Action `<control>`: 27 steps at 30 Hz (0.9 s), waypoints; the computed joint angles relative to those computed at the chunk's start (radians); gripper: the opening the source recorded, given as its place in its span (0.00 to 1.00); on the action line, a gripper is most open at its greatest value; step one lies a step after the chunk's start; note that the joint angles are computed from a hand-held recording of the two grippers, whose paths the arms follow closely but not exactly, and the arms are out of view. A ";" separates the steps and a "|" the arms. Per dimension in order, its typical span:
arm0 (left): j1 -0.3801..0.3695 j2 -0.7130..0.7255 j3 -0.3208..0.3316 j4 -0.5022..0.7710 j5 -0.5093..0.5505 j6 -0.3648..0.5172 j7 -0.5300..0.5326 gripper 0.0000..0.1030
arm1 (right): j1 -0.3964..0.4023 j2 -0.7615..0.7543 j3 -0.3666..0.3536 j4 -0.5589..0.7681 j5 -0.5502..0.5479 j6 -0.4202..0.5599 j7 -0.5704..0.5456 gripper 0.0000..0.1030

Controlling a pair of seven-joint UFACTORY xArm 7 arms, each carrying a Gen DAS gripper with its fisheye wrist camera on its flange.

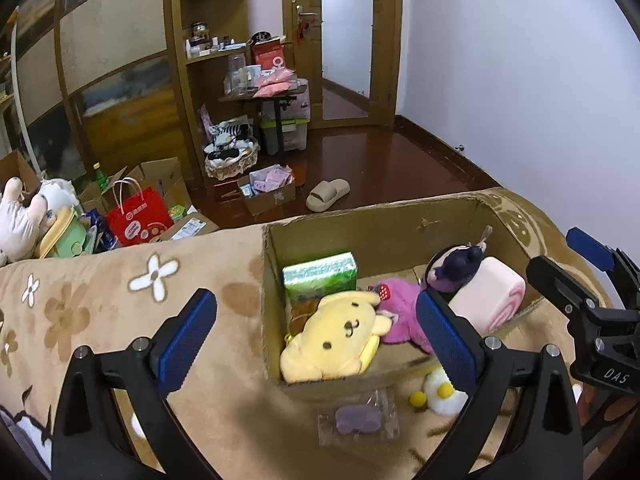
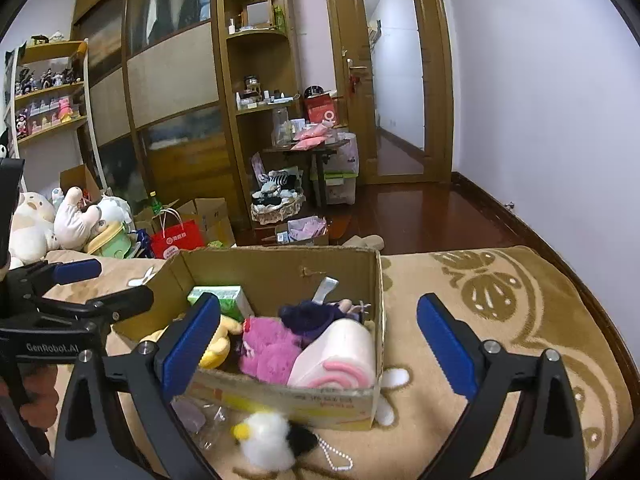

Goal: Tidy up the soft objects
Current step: 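Move both tools toward the white pompom chick and clear plastic bag beside the box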

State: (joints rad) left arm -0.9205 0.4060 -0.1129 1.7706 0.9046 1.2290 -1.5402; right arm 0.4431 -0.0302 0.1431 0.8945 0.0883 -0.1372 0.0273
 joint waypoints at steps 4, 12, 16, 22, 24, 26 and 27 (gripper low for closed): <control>-0.004 -0.015 -0.012 -0.005 -0.031 0.033 0.002 0.96 | 0.012 -0.036 -0.004 -0.035 -0.003 0.015 0.007 1.00; 0.015 -0.053 -0.051 -0.043 -0.140 0.046 0.001 0.96 | 0.014 -0.101 0.010 -0.097 -0.031 0.064 0.020 1.00; 0.025 -0.059 -0.062 -0.046 -0.195 0.062 0.014 0.96 | 0.032 -0.123 0.003 -0.121 -0.021 0.086 0.010 1.00; 0.037 -0.047 -0.069 -0.046 -0.258 0.059 0.043 0.96 | 0.007 -0.143 0.032 -0.162 -0.045 0.114 0.031 1.00; 0.042 -0.039 -0.068 -0.046 -0.276 0.050 0.054 0.96 | 0.003 -0.137 0.035 -0.163 -0.048 0.129 0.033 1.00; 0.047 -0.029 -0.065 -0.044 -0.291 0.040 0.066 0.96 | 0.047 -0.122 -0.006 -0.158 0.003 0.133 -0.002 1.00; 0.050 -0.024 -0.064 -0.046 -0.302 0.032 0.072 0.96 | 0.007 -0.116 0.026 -0.155 -0.033 0.134 0.035 1.00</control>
State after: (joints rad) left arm -0.8702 0.3817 -0.1768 1.7251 0.6029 1.2609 -1.4678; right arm 0.4499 -0.1459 0.1690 0.7396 0.0553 -0.0029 0.0627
